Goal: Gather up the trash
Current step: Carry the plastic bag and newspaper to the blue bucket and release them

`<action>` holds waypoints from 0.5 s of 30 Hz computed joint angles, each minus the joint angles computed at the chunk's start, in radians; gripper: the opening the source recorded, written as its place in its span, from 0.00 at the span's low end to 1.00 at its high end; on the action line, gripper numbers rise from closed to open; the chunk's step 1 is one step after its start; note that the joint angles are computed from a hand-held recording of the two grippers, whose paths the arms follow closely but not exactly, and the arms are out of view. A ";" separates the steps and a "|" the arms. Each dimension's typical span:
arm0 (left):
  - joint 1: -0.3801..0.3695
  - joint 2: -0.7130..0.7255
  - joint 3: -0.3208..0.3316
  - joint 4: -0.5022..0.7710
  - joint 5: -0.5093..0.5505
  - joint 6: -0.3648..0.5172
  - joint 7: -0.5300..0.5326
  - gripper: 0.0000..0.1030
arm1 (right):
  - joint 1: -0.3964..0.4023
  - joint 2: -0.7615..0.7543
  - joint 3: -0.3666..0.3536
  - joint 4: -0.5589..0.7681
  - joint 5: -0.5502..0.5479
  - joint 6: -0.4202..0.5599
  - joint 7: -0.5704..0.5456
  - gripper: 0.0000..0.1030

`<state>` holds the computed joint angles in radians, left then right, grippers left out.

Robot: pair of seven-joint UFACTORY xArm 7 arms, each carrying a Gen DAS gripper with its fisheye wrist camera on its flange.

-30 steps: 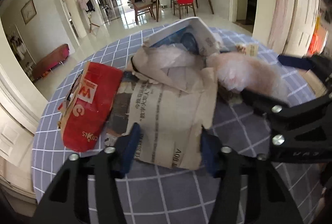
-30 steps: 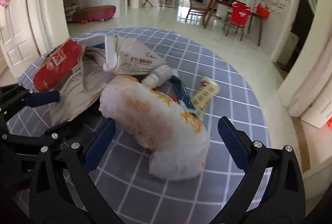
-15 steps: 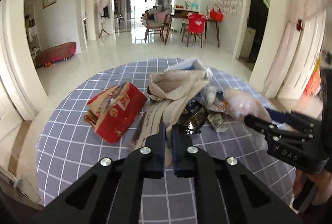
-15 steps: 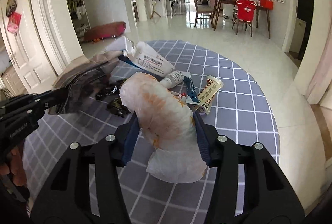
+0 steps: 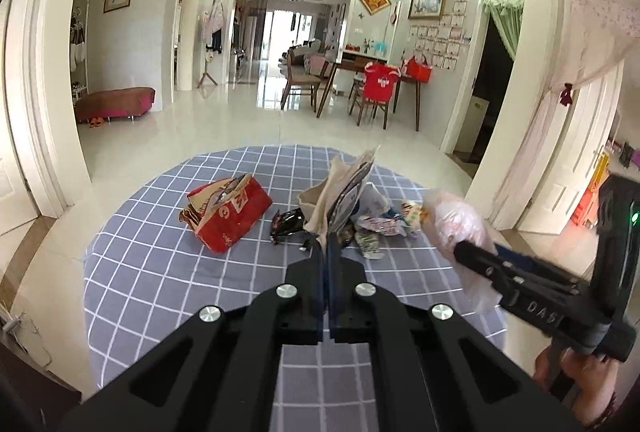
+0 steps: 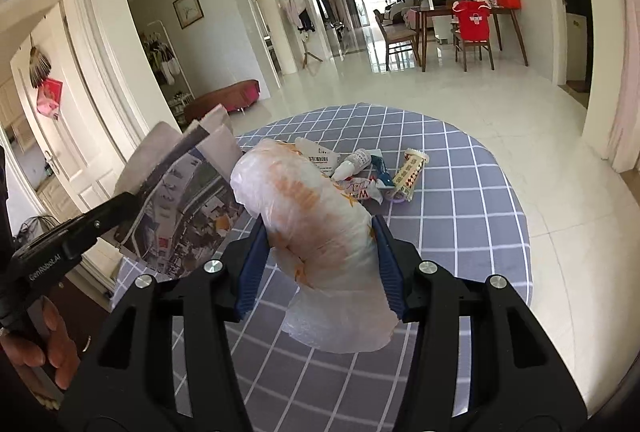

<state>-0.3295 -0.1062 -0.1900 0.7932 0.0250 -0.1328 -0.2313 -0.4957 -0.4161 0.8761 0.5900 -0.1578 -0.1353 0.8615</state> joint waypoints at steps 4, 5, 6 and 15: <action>0.075 -0.046 -0.110 -0.037 -0.001 -0.028 -0.035 0.01 | 0.113 -0.041 -0.096 -0.057 0.031 -0.014 0.011 0.48; 0.117 -0.052 -0.161 -0.042 -0.002 -0.042 -0.041 0.01 | 0.137 -0.053 -0.116 -0.070 0.039 -0.014 0.013 0.48; 0.165 -0.064 -0.219 -0.047 -0.009 -0.047 -0.044 0.01 | 0.156 -0.065 -0.132 -0.083 0.047 -0.018 0.015 0.48; 0.300 -0.169 -0.423 -0.083 -0.048 -0.084 -0.064 0.01 | 0.342 -0.203 -0.288 -0.201 0.099 -0.017 0.020 0.48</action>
<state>-0.0292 -0.2752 -0.6134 0.7102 -0.0231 -0.2168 -0.2951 -0.1542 -0.6190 0.5881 0.3885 -0.0591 -0.1525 0.8812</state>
